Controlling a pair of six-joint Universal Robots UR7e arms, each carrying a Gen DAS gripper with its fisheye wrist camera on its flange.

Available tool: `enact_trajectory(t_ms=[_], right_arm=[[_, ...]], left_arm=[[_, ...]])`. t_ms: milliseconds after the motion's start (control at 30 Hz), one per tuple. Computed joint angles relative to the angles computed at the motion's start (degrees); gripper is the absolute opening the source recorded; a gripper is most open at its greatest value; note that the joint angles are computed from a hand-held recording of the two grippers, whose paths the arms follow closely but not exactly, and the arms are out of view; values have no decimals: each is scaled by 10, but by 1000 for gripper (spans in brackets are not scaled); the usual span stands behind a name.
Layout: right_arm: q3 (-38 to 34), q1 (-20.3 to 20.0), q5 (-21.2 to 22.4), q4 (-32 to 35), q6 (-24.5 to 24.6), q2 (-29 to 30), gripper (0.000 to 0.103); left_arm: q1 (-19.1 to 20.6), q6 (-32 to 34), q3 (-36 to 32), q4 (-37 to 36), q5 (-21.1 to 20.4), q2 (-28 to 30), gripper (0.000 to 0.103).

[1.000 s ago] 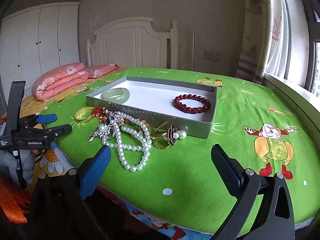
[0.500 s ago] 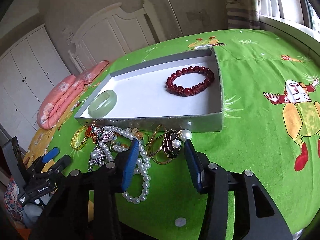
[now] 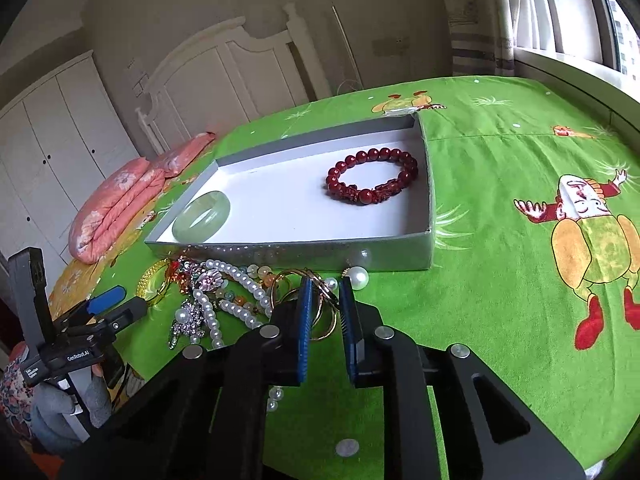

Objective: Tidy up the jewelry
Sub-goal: 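Grasp the gold rings with the right tool while the left tool grasps the gold bangle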

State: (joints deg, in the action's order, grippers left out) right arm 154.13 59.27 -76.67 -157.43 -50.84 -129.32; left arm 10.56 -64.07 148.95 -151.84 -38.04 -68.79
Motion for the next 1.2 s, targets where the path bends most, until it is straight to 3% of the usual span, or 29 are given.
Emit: enact_trajectory(t_ms=[100, 233, 533, 600, 667, 733, 967, 1200], right_arm=[[-1, -13, 14, 12, -6, -5, 16], [-5, 2, -7, 5, 0, 7, 17], [21, 63, -79, -114, -30, 53, 17], [34, 59, -72, -140, -52, 50, 14], [37, 43, -50, -134, -57, 35, 12], [39, 36, -39, -141, -54, 30, 12], [34, 12, -4, -110, -47, -7, 12], [29, 20, 2, -91, -47, -23, 12]], left_arm=[[1, -3, -7, 17, 6, 9, 101], [6, 8, -20, 33, 10, 22, 101], [30, 49, -51, 33, 11, 53, 100], [28, 44, -49, 31, 17, 54, 92], [26, 52, -45, 22, 20, 50, 71], [28, 70, -44, 14, 17, 46, 60], [5, 82, -23, -19, 13, 40, 60], [-33, 60, -18, 29, 28, 8, 60]])
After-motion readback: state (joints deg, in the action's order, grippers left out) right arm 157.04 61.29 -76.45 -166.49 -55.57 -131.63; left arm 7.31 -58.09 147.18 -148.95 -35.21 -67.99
